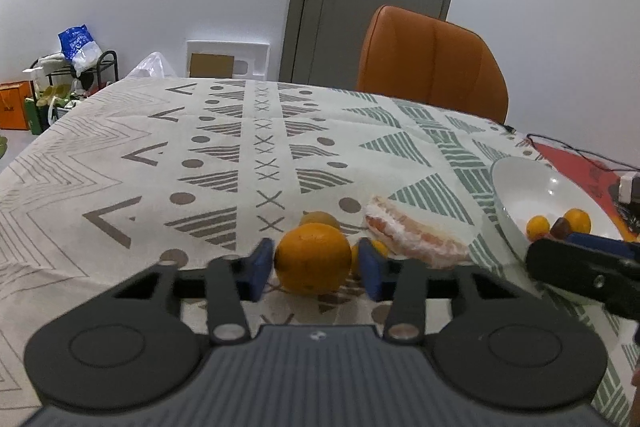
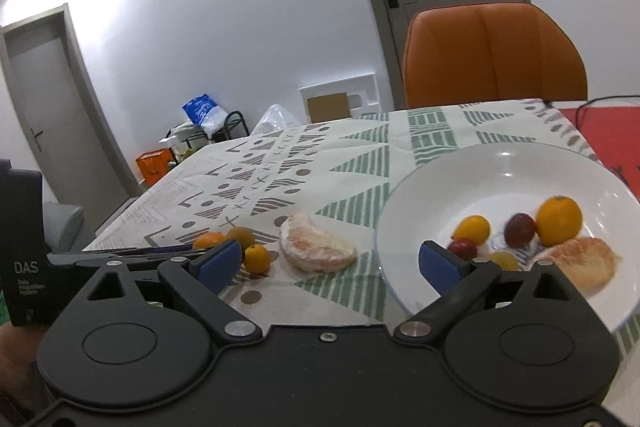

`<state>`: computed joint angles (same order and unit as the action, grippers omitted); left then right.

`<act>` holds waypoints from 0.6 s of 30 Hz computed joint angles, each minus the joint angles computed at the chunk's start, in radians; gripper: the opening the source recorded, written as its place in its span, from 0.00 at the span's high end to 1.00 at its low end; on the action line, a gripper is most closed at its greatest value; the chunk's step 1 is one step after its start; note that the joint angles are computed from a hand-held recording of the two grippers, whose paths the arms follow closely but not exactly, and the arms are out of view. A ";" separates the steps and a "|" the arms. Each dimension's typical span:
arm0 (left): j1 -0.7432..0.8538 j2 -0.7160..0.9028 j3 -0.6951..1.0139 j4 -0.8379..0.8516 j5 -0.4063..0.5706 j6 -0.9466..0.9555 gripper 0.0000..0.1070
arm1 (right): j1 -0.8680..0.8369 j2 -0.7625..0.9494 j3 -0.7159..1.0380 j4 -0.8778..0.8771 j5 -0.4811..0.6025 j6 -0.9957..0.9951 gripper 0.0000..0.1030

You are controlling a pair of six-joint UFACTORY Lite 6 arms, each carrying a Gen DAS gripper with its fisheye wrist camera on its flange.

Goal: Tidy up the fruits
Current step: 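Move both open tools back to the fruit on the tablecloth, then grasp the large orange with the left tool while the right tool grasps the wrapped pomelo segment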

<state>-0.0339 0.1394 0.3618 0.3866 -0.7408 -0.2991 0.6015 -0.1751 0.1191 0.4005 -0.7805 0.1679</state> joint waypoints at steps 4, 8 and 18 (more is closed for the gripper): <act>0.031 0.004 0.005 0.057 -0.008 -0.037 0.64 | -0.030 0.071 0.059 -0.060 0.005 0.010 0.12; 0.071 0.016 0.010 0.116 -0.027 -0.081 0.64 | -0.042 0.158 0.131 -0.096 0.017 0.002 0.18; 0.182 0.045 0.028 0.262 -0.086 -0.180 0.64 | -0.055 0.222 0.236 -0.093 0.078 -0.071 0.32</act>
